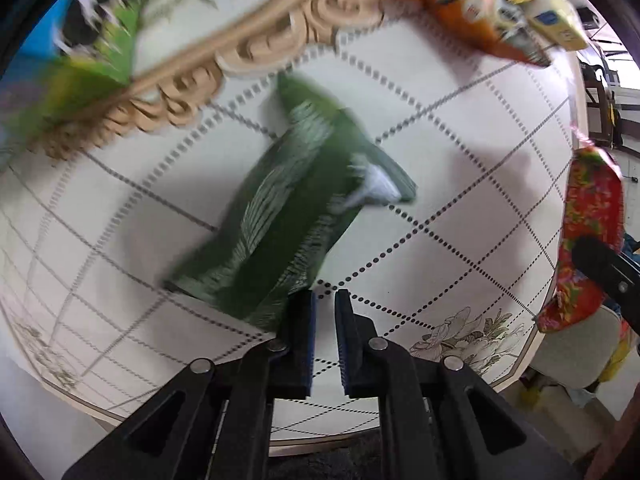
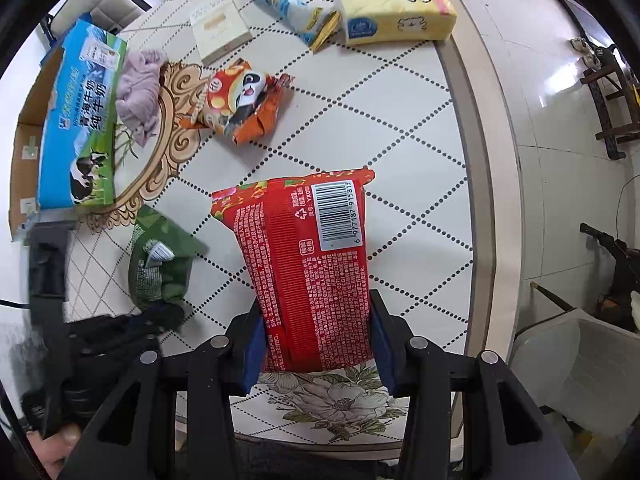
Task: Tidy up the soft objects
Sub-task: 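Grasp the green snack bag with the left gripper while the right grasps the red bag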
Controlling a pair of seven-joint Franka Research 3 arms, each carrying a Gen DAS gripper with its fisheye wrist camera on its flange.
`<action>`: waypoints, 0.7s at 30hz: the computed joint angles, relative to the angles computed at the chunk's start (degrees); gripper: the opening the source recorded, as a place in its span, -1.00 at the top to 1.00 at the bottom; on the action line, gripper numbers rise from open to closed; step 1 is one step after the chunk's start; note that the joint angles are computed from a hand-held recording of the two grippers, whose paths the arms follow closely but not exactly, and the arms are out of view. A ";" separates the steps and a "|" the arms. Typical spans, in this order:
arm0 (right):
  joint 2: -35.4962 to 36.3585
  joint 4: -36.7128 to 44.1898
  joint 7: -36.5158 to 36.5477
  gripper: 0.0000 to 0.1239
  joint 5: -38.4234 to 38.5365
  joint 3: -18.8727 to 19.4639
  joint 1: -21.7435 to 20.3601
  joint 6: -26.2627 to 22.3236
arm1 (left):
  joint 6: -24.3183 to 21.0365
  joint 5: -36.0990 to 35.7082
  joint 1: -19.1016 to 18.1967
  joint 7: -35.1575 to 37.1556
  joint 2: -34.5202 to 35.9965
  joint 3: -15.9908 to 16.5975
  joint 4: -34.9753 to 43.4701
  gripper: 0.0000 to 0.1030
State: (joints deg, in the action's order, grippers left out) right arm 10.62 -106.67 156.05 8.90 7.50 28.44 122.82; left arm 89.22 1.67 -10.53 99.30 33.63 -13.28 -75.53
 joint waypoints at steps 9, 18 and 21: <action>-0.99 -0.91 -1.23 0.22 1.24 0.13 -0.18 1.67 | 7.51 -1.41 1.90 9.62 -7.51 -1.53 -6.39 0.40; -2.44 -3.89 -2.20 0.22 3.23 0.32 -1.00 2.53 | 10.57 6.94 -1.26 21.78 -2.94 0.06 -4.61 -0.33; -2.72 -4.71 -2.12 0.22 3.83 0.35 -1.14 2.63 | 9.84 9.74 -2.68 21.63 -1.38 0.69 -5.49 -0.32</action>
State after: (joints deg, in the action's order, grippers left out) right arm 7.90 -111.38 153.93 12.73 7.85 27.30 125.45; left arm 99.06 11.41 -13.21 120.93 32.24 -12.60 -81.02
